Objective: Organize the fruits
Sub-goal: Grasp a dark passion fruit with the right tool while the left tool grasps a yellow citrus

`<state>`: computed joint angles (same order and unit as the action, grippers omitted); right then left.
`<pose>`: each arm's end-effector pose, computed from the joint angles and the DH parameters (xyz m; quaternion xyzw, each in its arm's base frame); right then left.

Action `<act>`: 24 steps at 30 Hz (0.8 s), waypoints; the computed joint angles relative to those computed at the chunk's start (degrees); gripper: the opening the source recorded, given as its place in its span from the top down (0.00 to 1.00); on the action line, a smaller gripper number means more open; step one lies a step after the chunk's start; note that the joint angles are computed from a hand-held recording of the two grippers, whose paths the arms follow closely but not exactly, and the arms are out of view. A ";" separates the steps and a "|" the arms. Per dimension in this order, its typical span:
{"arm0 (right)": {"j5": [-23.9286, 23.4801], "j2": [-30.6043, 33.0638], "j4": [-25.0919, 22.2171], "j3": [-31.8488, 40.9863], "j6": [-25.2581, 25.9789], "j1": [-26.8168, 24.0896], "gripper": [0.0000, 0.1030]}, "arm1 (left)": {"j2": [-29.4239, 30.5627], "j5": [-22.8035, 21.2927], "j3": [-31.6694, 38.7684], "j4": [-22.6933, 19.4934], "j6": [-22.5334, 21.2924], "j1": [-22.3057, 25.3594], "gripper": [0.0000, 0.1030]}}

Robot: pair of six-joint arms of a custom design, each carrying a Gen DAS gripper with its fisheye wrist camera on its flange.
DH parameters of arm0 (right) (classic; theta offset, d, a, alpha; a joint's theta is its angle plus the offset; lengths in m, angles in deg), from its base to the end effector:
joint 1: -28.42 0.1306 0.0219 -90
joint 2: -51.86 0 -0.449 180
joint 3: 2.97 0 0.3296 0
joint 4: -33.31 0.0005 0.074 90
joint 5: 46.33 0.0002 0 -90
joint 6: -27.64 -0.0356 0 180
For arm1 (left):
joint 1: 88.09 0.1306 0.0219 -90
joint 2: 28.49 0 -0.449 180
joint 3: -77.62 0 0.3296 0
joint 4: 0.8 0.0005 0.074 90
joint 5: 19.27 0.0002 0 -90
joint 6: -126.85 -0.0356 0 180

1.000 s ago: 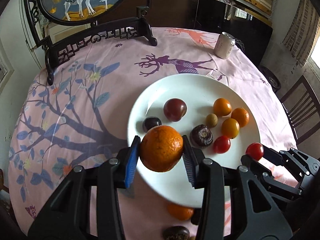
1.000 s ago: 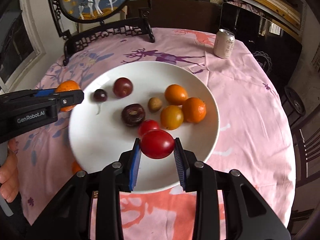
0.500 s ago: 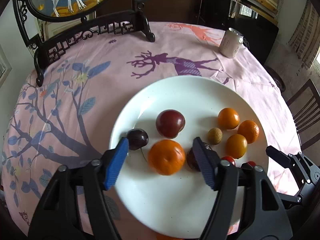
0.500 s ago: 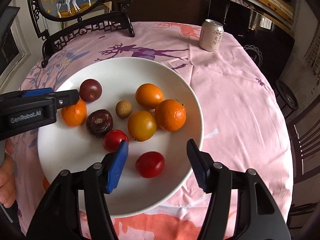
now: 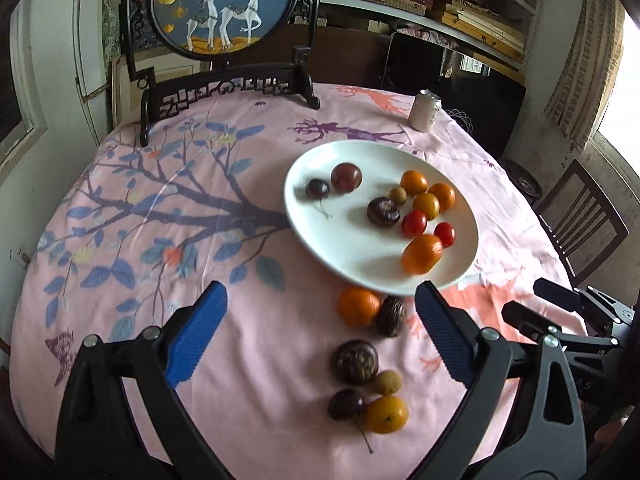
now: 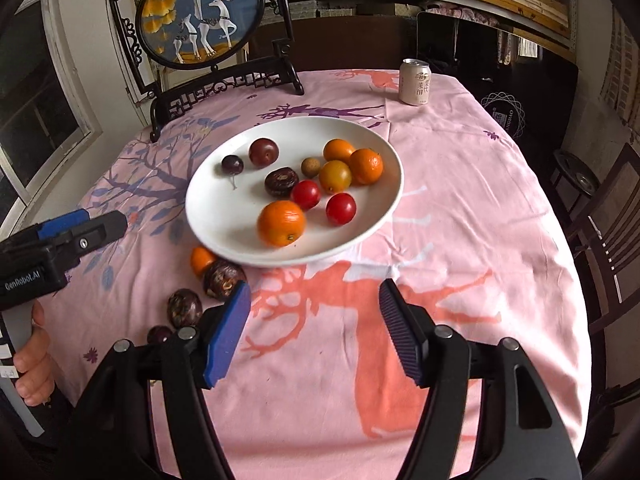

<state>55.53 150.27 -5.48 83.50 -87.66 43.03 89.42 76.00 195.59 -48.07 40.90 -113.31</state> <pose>0.4653 0.1132 0.4222 0.1218 0.9295 0.0226 0.3474 0.5737 -0.2744 0.4473 0.1873 0.9112 -0.1335 0.3418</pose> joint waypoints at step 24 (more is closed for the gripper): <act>-6.88 12.13 0.11 7.95 -0.02 2.88 0.54 | -6.01 -0.25 -16.65 5.39 -1.87 4.86 0.06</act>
